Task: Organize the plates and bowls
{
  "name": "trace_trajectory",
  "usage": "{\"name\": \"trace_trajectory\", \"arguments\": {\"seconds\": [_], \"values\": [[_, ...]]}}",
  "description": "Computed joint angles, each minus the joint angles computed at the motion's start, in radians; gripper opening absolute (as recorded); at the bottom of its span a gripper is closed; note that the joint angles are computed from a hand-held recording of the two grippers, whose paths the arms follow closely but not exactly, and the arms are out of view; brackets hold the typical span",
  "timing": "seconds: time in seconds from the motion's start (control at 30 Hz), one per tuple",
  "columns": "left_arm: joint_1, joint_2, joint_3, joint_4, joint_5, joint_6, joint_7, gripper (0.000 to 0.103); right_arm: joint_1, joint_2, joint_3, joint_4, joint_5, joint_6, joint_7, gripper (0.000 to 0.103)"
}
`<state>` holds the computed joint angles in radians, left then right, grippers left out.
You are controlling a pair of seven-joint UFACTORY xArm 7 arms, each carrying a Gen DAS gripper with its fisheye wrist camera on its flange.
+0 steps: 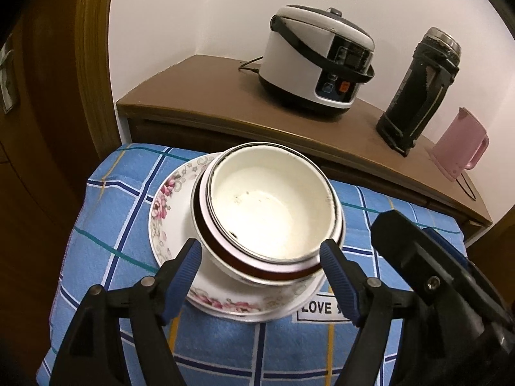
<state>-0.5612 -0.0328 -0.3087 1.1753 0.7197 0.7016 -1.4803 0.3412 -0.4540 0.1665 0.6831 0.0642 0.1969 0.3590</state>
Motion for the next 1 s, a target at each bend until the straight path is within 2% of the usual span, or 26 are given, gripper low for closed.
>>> {"name": "trace_trajectory", "arguments": {"seconds": [0.17, 0.47, 0.6, 0.8, 1.0], "values": [[-0.011, -0.03, -0.024, -0.011, 0.065, 0.047, -0.073, 0.078, 0.015, -0.047, -0.006, -0.041, 0.007, -0.026, -0.004, 0.095], [-0.03, -0.079, -0.087, -0.022, 0.193, 0.219, -0.193, 0.078, 0.015, -0.156, 0.015, -0.126, -0.003, -0.069, 0.026, 0.099], [-0.045, -0.08, -0.11, -0.006, 0.237, 0.308, -0.207, 0.078, 0.01, -0.2, 0.028, -0.154, -0.019, -0.083, 0.038, 0.099], [-0.057, -0.106, -0.134, -0.021, 0.271, 0.372, -0.26, 0.078, -0.028, -0.302, 0.077, -0.213, -0.052, -0.122, 0.078, 0.1], [-0.101, -0.085, -0.169, 0.003, 0.33, 0.524, -0.251, 0.079, -0.065, -0.414, 0.114, -0.286, -0.082, -0.169, 0.114, 0.102]]}}
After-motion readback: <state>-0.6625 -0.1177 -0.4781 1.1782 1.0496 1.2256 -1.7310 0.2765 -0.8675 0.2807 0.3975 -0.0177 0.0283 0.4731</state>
